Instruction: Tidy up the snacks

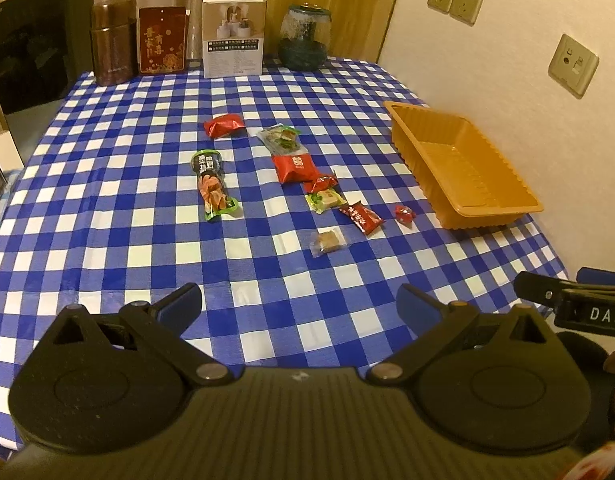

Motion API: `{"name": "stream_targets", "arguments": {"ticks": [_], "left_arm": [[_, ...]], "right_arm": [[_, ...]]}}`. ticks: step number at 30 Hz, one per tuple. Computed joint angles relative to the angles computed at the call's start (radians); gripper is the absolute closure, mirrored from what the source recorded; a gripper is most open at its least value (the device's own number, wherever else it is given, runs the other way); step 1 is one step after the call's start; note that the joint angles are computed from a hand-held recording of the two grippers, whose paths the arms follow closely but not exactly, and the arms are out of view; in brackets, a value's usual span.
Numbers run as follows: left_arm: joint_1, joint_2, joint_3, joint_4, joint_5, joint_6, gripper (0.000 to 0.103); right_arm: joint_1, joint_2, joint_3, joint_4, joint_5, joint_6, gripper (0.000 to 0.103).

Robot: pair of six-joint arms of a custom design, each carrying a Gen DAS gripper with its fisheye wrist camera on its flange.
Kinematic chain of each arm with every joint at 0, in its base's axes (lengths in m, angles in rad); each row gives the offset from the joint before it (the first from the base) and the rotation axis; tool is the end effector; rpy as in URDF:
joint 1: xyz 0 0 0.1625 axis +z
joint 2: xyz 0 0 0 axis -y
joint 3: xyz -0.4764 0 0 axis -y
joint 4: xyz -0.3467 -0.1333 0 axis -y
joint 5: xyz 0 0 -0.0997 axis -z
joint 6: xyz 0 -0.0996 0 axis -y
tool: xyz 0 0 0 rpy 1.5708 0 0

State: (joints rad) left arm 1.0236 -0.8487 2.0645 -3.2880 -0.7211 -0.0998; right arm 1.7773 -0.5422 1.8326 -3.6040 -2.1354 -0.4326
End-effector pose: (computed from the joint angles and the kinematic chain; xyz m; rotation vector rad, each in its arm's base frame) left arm -0.1107 -0.5817 0.1852 0.2542 2.3369 -0.9028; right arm 0.2084 -0.6045 0.0806 0.4922 -2.3429 0.8428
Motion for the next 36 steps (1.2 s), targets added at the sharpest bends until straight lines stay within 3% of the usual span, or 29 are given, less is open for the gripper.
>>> {"name": "stream_targets", "arguments": {"ticks": [9, 17, 20, 22, 27, 29, 31, 36], "left_arm": [[0.036, -0.019, -0.06, 0.047, -0.065, 0.06, 0.0], [0.123, -0.014, -0.193, 0.112, -0.187, 0.267, 0.001], [0.158, 0.006, -0.253, 0.154, -0.251, 0.388, 0.009], [0.184, 0.024, -0.296, 0.191, -0.292, 0.462, 0.011], [0.234, 0.076, -0.378, 0.273, -0.359, 0.661, 0.018], [0.248, 0.095, -0.399, 0.292, -0.387, 0.716, 0.02], [0.263, 0.11, -0.434, 0.357, -0.422, 0.731, 0.033], [0.278, 0.165, -0.501, 0.428, -0.436, 0.8, 0.053]], "right_arm": [[-0.008, 0.002, -0.039, 0.016, 0.074, -0.011, 0.0], [-0.026, 0.043, -0.117, 0.087, 0.141, -0.024, 0.0], [-0.037, 0.064, -0.147, 0.103, 0.166, -0.034, 0.005], [-0.046, 0.077, -0.17, 0.131, 0.177, -0.04, 0.027], [-0.07, 0.11, -0.223, 0.178, 0.192, -0.048, 0.041], [-0.077, 0.124, -0.246, 0.199, 0.196, -0.051, 0.043], [-0.085, 0.136, -0.263, 0.213, 0.206, -0.053, 0.044], [-0.099, 0.159, -0.295, 0.224, 0.218, -0.046, 0.045]]}}
